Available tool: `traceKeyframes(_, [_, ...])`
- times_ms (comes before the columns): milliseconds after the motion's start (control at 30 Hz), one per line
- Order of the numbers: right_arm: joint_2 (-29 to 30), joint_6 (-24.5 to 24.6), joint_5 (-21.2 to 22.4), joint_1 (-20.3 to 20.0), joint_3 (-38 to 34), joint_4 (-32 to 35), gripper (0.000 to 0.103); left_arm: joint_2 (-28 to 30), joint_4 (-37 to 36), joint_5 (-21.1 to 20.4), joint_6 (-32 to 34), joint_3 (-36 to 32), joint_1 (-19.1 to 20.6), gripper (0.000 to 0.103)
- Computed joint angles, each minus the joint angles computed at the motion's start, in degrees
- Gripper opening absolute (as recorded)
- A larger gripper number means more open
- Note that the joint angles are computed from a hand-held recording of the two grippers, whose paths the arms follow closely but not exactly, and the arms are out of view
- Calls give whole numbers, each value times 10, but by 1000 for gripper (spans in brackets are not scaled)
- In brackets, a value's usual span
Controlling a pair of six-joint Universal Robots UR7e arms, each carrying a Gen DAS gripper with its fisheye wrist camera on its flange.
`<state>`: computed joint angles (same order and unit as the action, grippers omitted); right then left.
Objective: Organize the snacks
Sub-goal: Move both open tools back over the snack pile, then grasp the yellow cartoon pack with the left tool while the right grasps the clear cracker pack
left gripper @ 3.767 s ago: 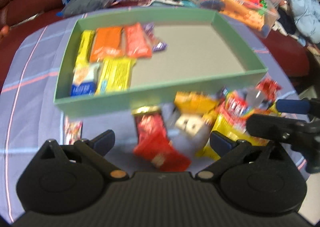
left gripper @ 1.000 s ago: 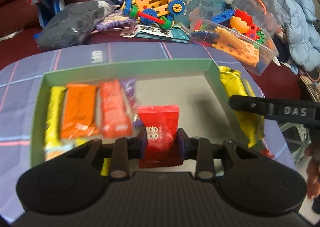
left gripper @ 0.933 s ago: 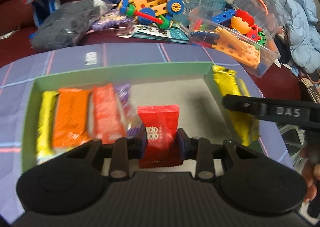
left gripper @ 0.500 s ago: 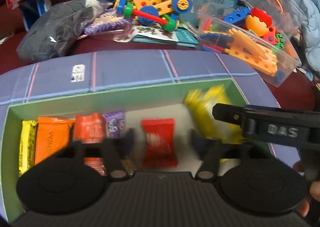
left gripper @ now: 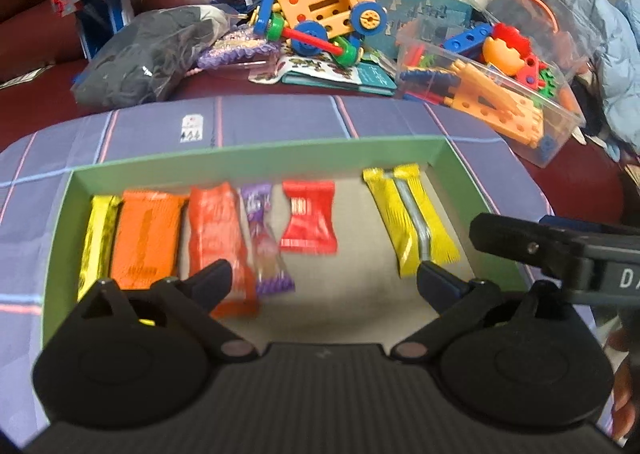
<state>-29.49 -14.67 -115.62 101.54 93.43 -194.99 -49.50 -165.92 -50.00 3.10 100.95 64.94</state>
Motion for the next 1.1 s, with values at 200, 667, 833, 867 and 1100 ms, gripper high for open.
traceKeyframes(200, [-35, 13, -5, 12, 84, -36, 103, -55, -4, 5, -27, 82, -14, 101])
traceKeyframes(667, [-89, 74, -6, 21, 257, -107, 82, -137, -36, 8, -56, 222, -35, 91])
traceKeyframes(833, [-94, 95, -5, 18, 299, -131, 40, -124, -73, 11, -37, 226, -36, 49])
traceKeyframes(867, [-96, 101, -3, 16, 305, -132, 38, -119, -76, 8, -33, 224, -34, 42])
traceKeyframes(1100, [-86, 112, -9, 4, 313, -119, 30, -110, -68, -25, 1, 237, -31, 21])
